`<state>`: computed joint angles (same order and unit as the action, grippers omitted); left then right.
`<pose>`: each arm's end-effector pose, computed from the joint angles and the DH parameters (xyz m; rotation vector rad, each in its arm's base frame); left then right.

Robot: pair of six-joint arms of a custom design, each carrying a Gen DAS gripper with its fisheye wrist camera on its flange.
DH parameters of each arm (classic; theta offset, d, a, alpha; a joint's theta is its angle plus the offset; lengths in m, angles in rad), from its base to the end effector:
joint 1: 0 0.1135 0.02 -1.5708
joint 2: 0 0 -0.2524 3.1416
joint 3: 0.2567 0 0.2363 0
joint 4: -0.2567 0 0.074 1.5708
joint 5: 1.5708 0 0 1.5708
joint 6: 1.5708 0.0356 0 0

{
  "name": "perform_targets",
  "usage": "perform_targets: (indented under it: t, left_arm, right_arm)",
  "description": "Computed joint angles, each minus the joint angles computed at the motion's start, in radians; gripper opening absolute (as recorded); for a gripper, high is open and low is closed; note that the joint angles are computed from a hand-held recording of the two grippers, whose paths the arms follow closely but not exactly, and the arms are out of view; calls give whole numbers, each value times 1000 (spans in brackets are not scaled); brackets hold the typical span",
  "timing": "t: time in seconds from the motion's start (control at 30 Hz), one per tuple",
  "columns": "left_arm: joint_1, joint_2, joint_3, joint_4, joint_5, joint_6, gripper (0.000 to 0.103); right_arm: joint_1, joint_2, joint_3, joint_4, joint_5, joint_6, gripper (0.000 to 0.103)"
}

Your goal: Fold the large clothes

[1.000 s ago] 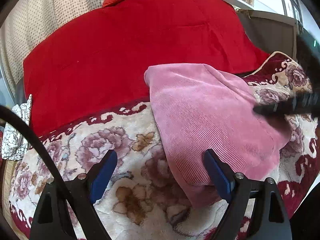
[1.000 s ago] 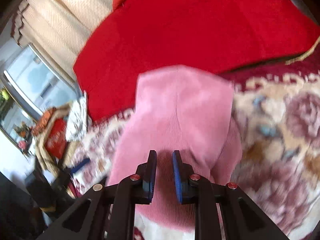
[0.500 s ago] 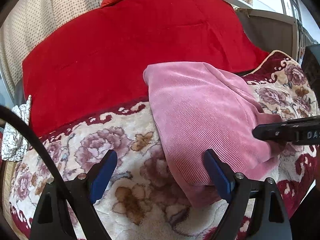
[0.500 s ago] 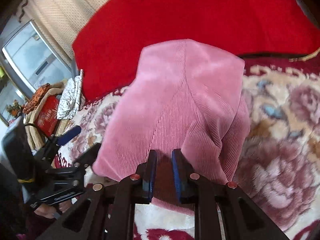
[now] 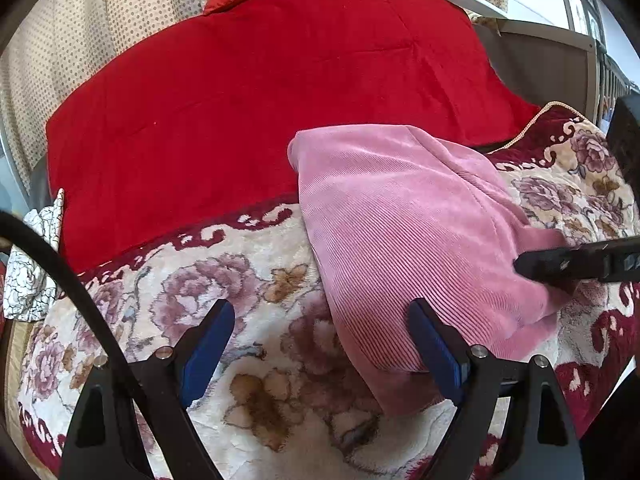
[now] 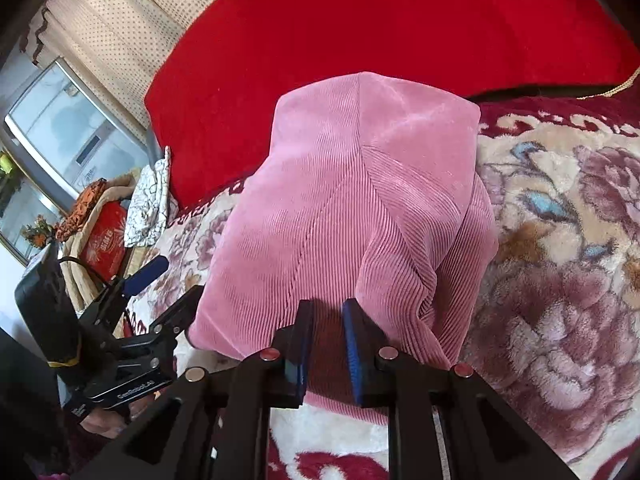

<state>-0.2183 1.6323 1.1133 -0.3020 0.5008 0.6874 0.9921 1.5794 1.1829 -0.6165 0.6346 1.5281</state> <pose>0.3238 -0.0893 0.2271 1.2050 1.9516 -0.3590 0.1875 0.2484 0.2459 0.8348 2.2060 0.4045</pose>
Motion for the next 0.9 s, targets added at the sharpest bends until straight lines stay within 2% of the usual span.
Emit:
perform_targets:
  t: [0.17,0.2,0.27,0.3,0.33,0.4,0.53,0.6,0.73,0.8,0.9]
  left_arm:
    - [12,16,38,-45,21,-16,89]
    - [15,19,45,-53,29,-19,88]
    - [22,23,60,-73,50,-25,88]
    - [24,24,66,-84,60,-27,88]
    - [26,26,72,-94,69,-27,88]
    - [30,32,90,-128,97,-23,88]
    - [49,78,174,-249,190,-7,89]
    - [58,108,220,-309,230,-2,88]
    - [72,201,336,-435,293,0,89]
    - [73,236,369,-456,301,-14,89]
    - [56,237,350,-399,256,-42,89]
  right_arm:
    - [40,-97,-77,46,102,37,20]
    - [47,-123,-103,60,123,55,26]
    - [71,-192,-176,95,180,108,66]
    - [87,-214,-195,90,217,146,90]
    - [112,-218,-186,38,278,210,91]
    - [128,-231,-180,-18,318,253,91]
    - [107,-317,-304,107,265,253,91]
    - [118,-327,-327,100,263,289,91]
    - [105,-373,-411,213,248,258,91]
    - [76,-381,-448,262,209,245,91]
    - [30,-401,-524,383,147,206,91]
